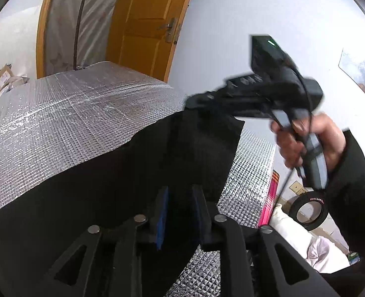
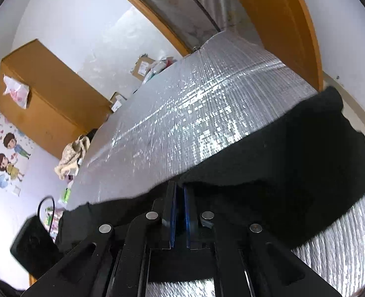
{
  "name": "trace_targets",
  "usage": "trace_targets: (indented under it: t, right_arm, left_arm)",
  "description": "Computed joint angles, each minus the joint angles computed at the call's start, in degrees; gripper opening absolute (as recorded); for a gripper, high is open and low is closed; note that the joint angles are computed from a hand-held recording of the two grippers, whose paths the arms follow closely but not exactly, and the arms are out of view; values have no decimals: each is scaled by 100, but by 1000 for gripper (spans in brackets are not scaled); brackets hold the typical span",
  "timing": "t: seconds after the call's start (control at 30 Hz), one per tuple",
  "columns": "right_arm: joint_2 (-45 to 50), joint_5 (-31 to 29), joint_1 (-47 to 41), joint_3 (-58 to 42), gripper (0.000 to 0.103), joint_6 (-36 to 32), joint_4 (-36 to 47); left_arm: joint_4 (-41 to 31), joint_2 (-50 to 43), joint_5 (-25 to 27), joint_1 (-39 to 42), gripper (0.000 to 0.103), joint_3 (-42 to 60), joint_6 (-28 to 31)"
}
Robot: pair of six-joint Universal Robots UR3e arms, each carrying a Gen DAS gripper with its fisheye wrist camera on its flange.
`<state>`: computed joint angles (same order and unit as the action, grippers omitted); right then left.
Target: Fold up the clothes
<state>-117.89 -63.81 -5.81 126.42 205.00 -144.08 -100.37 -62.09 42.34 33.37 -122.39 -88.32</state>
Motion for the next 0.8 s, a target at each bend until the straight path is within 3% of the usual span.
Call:
trace_targets:
  t: [0.13,0.27,0.37,0.43,0.6,0.8]
  right_arm:
    - [1003,-154,220,-678,10,-60,-43]
    - [1800,-267,403,-1233,16,-130,102]
    - [1889,-168,357,-1209,21,-152,-61]
    - [1631,-18,152,-986,31,-200,-183]
    - [622,270,-515,-328,31,-326,6]
    - [-1349,1230,-2001,617,31,-793,1232]
  left_arm:
    - [584,19,127,-96,29,-241,-264]
    - [1457,-328,264,-232,29,-350,-1073]
    - [1652,-773,239,-186,29,-173,-1480]
    - [1641,-926,185,-149,28,-81,-1584]
    - [1721,-1112,106,-138,28,-37,-1791]
    - [1772,-1269,71,-218,29,77,-1929]
